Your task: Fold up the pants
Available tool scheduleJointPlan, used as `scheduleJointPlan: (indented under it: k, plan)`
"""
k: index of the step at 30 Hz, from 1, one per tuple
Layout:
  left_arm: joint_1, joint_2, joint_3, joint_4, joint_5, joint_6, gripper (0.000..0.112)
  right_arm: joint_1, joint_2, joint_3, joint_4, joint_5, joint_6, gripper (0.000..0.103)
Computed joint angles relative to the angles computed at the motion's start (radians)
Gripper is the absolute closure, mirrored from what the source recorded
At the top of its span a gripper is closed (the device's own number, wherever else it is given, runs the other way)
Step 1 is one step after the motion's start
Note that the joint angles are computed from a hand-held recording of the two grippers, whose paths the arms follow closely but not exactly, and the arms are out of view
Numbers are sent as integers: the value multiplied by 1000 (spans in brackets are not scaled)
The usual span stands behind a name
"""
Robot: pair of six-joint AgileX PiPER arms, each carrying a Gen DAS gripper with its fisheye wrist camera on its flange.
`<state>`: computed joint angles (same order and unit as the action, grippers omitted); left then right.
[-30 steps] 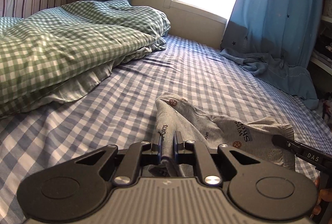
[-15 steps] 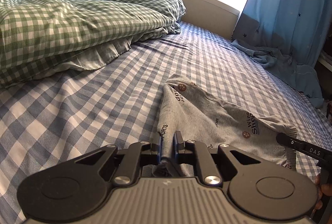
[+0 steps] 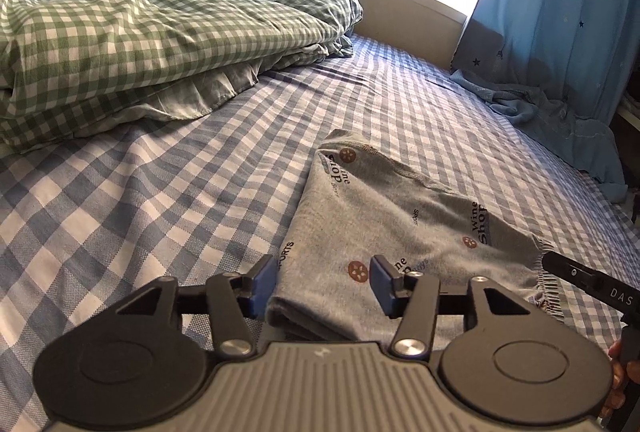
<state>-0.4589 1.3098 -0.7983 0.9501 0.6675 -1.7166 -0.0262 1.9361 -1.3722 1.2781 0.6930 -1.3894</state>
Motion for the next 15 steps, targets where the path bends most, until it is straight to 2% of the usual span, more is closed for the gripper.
scheduleJointPlan:
  k: [5,7,9,15]
  plan:
    - [-99,-40,-24,32,120,-30,24,-15,-107,110,98,-3,-136,23]
    - [-144,-58,-32,47,174,-40,16,-25,-151,155,140,0,-190,11]
    - [-193,-69,-42,54,232,-44,12,-36,-195,203,189,3,-257,4]
    - [-376,-69,-71,59,437,-112,10,-100,-343,361,290,51,-401,1]
